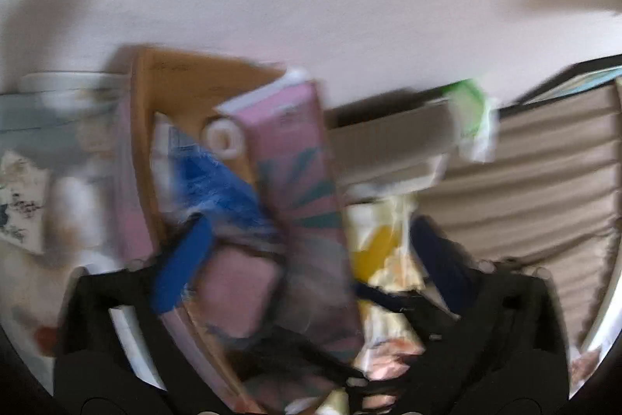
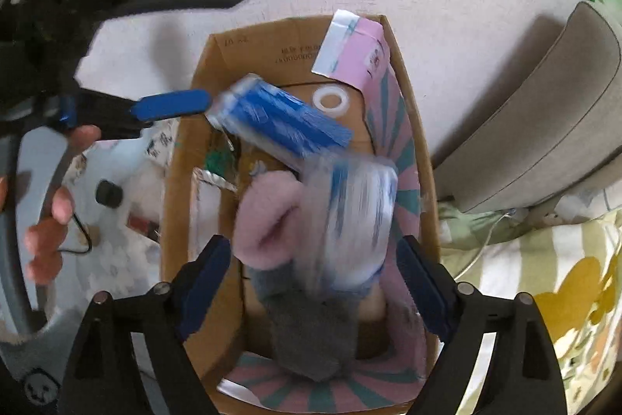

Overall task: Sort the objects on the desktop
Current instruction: 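Carry the swab box and blue wipe pack into the box and release both, then withdraw both grippers from the box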

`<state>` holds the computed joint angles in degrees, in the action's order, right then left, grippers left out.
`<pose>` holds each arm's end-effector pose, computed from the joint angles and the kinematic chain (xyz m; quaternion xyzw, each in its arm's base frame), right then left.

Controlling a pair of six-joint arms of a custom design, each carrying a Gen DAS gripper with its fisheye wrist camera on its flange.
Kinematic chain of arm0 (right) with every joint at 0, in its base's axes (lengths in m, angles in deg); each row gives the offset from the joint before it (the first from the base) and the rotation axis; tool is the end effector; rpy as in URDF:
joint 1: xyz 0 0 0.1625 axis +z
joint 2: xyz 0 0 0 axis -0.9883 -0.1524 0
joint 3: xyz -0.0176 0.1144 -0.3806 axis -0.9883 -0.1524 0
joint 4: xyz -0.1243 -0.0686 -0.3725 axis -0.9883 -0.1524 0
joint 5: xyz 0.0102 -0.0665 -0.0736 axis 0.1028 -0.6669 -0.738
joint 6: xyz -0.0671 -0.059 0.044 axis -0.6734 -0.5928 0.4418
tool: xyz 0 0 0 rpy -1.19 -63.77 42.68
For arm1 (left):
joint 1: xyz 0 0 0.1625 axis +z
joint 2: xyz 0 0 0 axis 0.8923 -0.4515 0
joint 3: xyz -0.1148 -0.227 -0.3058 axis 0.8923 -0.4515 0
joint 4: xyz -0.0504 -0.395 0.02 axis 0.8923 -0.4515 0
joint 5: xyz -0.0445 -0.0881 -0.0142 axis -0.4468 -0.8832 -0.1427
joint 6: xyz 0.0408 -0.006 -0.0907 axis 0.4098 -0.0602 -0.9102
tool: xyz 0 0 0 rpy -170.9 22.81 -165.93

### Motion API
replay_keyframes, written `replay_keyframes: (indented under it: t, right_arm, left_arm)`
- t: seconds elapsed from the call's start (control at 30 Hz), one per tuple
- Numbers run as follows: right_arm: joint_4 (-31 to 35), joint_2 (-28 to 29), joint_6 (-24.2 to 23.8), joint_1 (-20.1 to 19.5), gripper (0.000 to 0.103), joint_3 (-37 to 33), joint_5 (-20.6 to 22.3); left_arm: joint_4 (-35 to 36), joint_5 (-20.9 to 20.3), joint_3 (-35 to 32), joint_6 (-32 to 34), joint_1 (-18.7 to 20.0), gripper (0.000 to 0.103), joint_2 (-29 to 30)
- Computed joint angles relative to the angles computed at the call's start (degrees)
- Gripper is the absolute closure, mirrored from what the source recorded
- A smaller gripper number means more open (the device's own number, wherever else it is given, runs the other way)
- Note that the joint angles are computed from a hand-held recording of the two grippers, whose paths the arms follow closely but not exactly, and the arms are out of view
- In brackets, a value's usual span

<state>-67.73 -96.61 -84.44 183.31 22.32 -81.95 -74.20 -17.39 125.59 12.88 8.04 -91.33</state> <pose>0.2496 -0.7875 0.1075 0.3093 -0.9047 0.0391 0.2904 -0.1085 -0.7639 0.1974 0.0896 -0.9566 0.2699 0.0640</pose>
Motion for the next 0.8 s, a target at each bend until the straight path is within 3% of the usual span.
replay_keyframes:
  t: [0.17, 0.37, 0.8]
  right_arm:
    - [-2.08, -0.34, 0.37, 0.44, 0.018, 0.83, -0.39]
    - [-4.84, -1.67, -0.81, 1.33, 0.018, 4.01, -1.0]
    - [-11.71, -3.83, -1.82, 3.72, 0.018, 10.66, 0.08]
  left_arm:
    - [1.19, 8.99, 1.45, 5.19, -2.1, 0.0, -2.04]
    - [0.33, 7.51, 6.69, 1.07, -0.59, 0.0, -5.61]
    - [-4.22, 13.55, 16.78, 3.85, -2.72, 0.0, -13.83]
